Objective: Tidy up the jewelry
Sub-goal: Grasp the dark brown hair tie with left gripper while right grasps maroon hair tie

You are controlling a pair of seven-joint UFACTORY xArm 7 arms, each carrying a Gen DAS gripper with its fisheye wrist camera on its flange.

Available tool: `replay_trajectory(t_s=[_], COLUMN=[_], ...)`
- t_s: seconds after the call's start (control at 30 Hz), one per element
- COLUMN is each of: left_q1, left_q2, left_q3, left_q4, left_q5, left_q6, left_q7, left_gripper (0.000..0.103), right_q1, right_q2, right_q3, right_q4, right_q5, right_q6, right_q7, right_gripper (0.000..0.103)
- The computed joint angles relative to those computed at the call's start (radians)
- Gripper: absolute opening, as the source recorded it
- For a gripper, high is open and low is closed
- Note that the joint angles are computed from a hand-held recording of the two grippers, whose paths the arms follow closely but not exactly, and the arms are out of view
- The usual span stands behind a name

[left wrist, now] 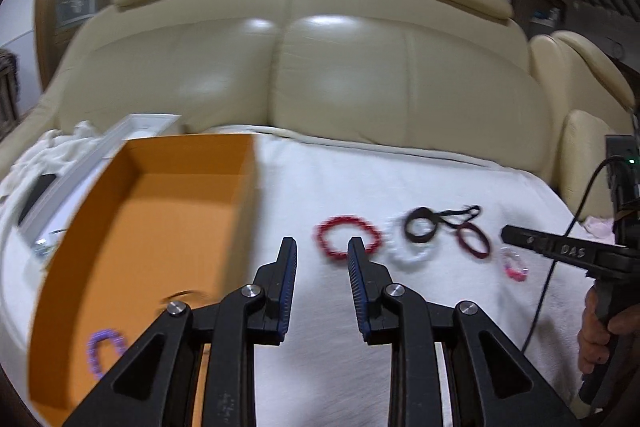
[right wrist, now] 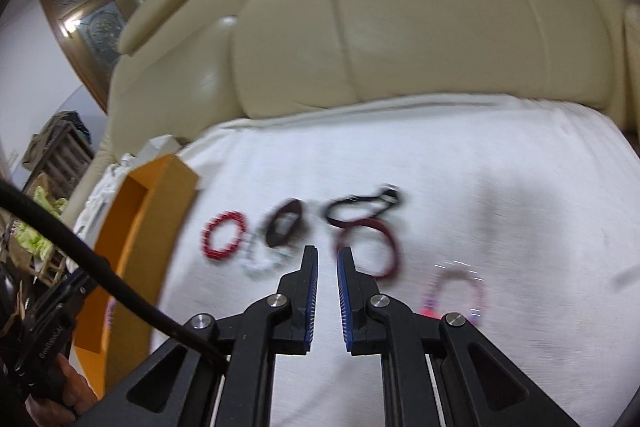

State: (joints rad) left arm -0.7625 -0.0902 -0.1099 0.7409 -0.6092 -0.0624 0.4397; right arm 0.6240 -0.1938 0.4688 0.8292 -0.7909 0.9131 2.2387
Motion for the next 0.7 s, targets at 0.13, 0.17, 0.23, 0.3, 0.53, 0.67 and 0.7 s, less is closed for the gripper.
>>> replay_trajectory(t_s=[0.13, 0.17, 0.23, 0.3, 0.53, 0.67, 0.7], left_q1=[-0.030, -0.016, 0.015, 0.059, 0.116, 0.052, 0.044], left_q2=[0.117, 0.145, 0.190, 0.224, 0.310, 0.357, 0.363], left_q3=[-0.020, -0.045, -0.098, -0.163, -0.256, -0.181, -0.169], left_q4=[0.126, 0.157, 0.197, 0.228, 0.309, 0.338, 0.341], left_q5=[-0.168, -0.204, -0.239, -0.286, -0.235, -0.063, -0.034], left_q6=[0.039, 0.051, 0.048, 0.043, 0.073, 0.090, 0.092], left_q7=[0.155, 0.202, 0.263, 0.322, 0.296, 0.127, 0.095], left_gripper=[0.038, 0.038, 0.038, 0.041, 0.056, 0.056, 0.054], right_q1=[-0.016, -0.025, -0.037, -0.045, -0.070, -0.077, -0.078], right_q2=[-0.044, -0.041, -0.029, -0.035, -0.019, -0.021, -0.026], right_q3=[-0.021, -0.025, -0.026, -0.031, -0.038, -0.040, -0.038], right_q4=[-0.073, -0.077, -0.077, -0.099, -0.133, -0.140, -0.144], right_q5=[0.040, 0.044, 0.058, 0.073, 0.087, 0.070, 0.069], right_q6=[-0.073, -0.088, -0.098, -0.115, -0.160, -0.189, -0.195], right_q7=[-0.006, -0.023, -0.050, -0.057, -0.102, -0.112, -0.109], right_gripper=[0.012, 0.012, 0.012, 0.012, 0.012, 0.012, 0.012])
